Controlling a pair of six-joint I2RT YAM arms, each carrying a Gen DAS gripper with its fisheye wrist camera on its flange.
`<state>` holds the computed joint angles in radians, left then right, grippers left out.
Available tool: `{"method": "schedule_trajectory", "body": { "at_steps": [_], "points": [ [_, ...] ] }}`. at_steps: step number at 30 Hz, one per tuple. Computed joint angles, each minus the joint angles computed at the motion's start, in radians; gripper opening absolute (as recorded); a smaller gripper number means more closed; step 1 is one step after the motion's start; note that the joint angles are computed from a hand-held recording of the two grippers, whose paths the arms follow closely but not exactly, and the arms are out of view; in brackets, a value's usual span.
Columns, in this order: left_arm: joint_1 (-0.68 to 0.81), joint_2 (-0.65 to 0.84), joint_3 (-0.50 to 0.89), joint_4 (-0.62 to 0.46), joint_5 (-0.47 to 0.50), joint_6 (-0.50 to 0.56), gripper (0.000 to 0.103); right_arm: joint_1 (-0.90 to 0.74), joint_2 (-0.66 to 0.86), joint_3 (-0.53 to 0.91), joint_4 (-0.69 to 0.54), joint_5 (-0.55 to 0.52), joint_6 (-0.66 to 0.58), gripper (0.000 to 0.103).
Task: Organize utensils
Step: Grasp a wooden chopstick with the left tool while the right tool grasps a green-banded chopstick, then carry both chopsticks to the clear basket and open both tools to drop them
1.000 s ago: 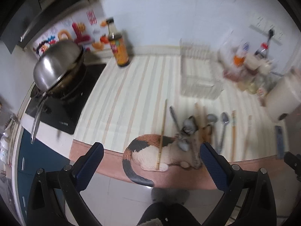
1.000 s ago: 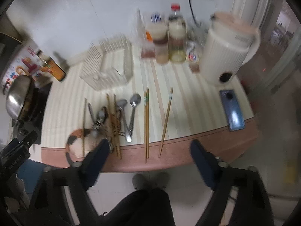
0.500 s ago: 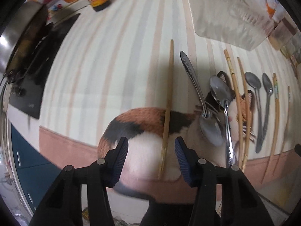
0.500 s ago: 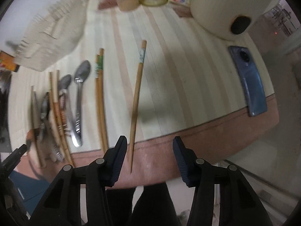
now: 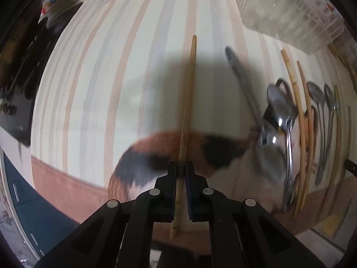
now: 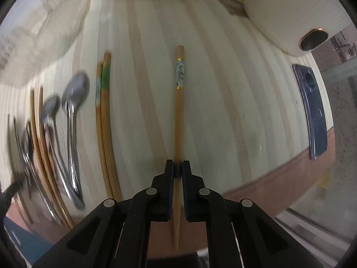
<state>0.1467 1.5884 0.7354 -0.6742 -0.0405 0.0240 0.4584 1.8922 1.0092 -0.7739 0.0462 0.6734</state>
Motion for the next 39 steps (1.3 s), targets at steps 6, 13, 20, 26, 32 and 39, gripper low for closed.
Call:
{"method": "schedule_trajectory", "body": {
  "at_steps": [6, 13, 20, 26, 32, 39],
  "points": [
    [0.078, -0.013, -0.007, 0.001, 0.031, 0.087, 0.007, 0.061, 0.001, 0.027, -0.076, -0.005, 0.023, 0.007],
    [0.104, 0.038, 0.062, -0.011, 0.021, 0.092, 0.019, 0.01, 0.098, 0.171, -0.144, -0.025, -0.03, 0.009],
    [-0.011, 0.128, 0.139, 0.027, -0.049, -0.022, 0.004, -0.046, 0.144, 0.188, -0.084, -0.035, -0.074, 0.007],
    [-0.176, 0.035, 0.197, -0.081, -0.102, -0.199, 0.004, -0.152, 0.072, 0.124, -0.045, -0.05, -0.169, 0.007],
    [-0.221, -0.125, 0.321, -0.242, -0.137, -0.242, 0.004, -0.207, -0.067, 0.164, -0.104, -0.07, -0.26, 0.007],
    [-0.233, -0.072, 0.684, -0.392, -0.063, -0.241, 0.004, -0.215, -0.075, 0.451, -0.229, -0.141, -0.336, 0.007]
  ]
}}
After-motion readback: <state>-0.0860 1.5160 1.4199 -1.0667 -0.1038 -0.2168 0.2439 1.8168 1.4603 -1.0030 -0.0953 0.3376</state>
